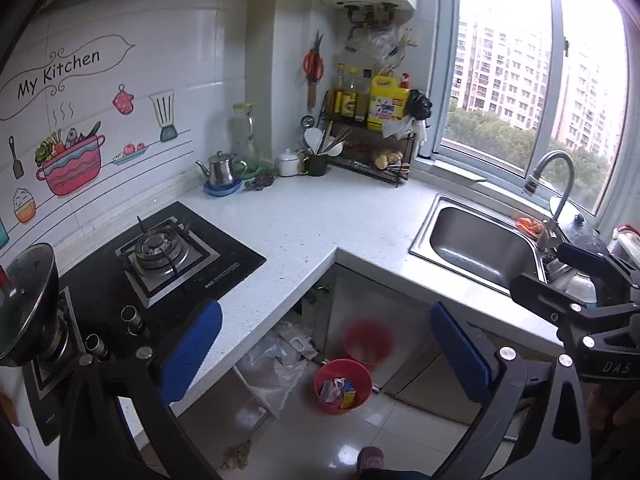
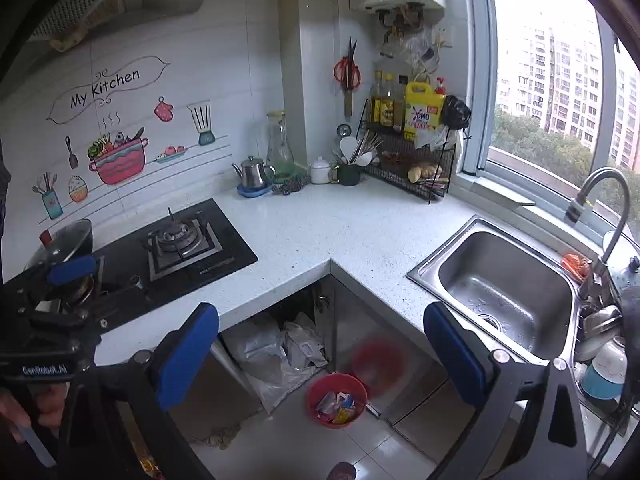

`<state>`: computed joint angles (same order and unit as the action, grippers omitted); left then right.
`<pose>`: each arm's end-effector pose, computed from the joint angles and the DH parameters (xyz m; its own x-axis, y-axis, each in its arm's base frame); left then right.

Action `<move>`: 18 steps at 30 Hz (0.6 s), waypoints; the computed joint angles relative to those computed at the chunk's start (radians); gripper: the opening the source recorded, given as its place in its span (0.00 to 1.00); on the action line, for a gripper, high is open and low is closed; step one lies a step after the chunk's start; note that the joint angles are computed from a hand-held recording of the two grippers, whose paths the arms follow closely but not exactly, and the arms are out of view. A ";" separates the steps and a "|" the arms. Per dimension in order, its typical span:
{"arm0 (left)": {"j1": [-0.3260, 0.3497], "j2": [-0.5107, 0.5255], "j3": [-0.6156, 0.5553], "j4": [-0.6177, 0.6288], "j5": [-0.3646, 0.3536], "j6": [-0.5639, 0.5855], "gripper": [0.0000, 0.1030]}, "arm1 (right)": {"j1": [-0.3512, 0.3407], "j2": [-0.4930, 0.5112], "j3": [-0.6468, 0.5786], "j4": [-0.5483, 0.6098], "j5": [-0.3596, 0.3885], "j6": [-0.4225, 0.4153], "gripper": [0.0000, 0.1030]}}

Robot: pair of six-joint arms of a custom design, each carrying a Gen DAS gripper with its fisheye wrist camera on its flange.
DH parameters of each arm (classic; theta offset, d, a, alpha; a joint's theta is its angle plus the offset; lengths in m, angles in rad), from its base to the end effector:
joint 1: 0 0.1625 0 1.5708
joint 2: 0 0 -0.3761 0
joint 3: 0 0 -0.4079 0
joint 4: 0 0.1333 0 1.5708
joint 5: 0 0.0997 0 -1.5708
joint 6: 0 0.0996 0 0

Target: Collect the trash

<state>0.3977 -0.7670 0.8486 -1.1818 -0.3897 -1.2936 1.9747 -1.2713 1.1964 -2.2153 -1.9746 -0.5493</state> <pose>-0.6033 -0.4979 0.3113 -0.7248 -0.1917 -0.6617 0.4553 0.5876 -0.6689 0.3433 -0.5635 0.5492 -0.6536 -0.4663 0.5961 -0.7467 0.5255 -0.4077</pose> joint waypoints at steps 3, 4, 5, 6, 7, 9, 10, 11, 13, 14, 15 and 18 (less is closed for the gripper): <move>-0.012 0.007 -0.015 0.030 0.003 -0.032 1.00 | 0.006 -0.018 0.015 -0.007 -0.010 0.001 0.99; -0.013 0.005 -0.014 0.028 0.000 -0.037 1.00 | 0.006 -0.021 0.016 -0.005 -0.009 -0.001 0.99; -0.014 0.006 -0.015 0.027 0.000 -0.040 1.00 | 0.004 -0.023 0.017 -0.001 -0.006 -0.001 0.99; -0.016 0.010 -0.021 0.035 0.003 -0.047 1.00 | 0.002 -0.025 0.014 0.007 -0.003 0.002 0.99; -0.018 0.018 -0.035 0.053 0.005 -0.059 1.00 | 0.001 -0.024 0.010 0.010 -0.002 0.006 0.99; -0.020 0.029 -0.046 0.062 0.012 -0.068 1.00 | 0.004 -0.028 0.012 0.004 -0.005 0.000 0.99; -0.020 0.032 -0.048 0.058 0.013 -0.068 1.00 | 0.004 -0.032 0.016 0.003 0.003 -0.004 0.99; -0.020 0.040 -0.060 0.070 0.012 -0.080 1.00 | 0.005 -0.036 0.018 0.004 0.006 -0.007 0.99; -0.022 0.042 -0.059 0.058 0.010 -0.069 1.00 | 0.006 -0.034 0.013 0.014 0.007 -0.009 0.99; -0.022 0.042 -0.057 0.059 0.011 -0.068 1.00 | 0.007 -0.031 0.009 0.020 0.003 -0.007 0.99; -0.022 0.049 -0.070 0.095 0.017 -0.101 1.00 | 0.010 -0.039 0.018 0.020 0.000 -0.006 0.99; -0.020 0.046 -0.063 0.100 0.009 -0.119 1.00 | 0.006 -0.043 0.018 0.028 0.009 -0.005 0.99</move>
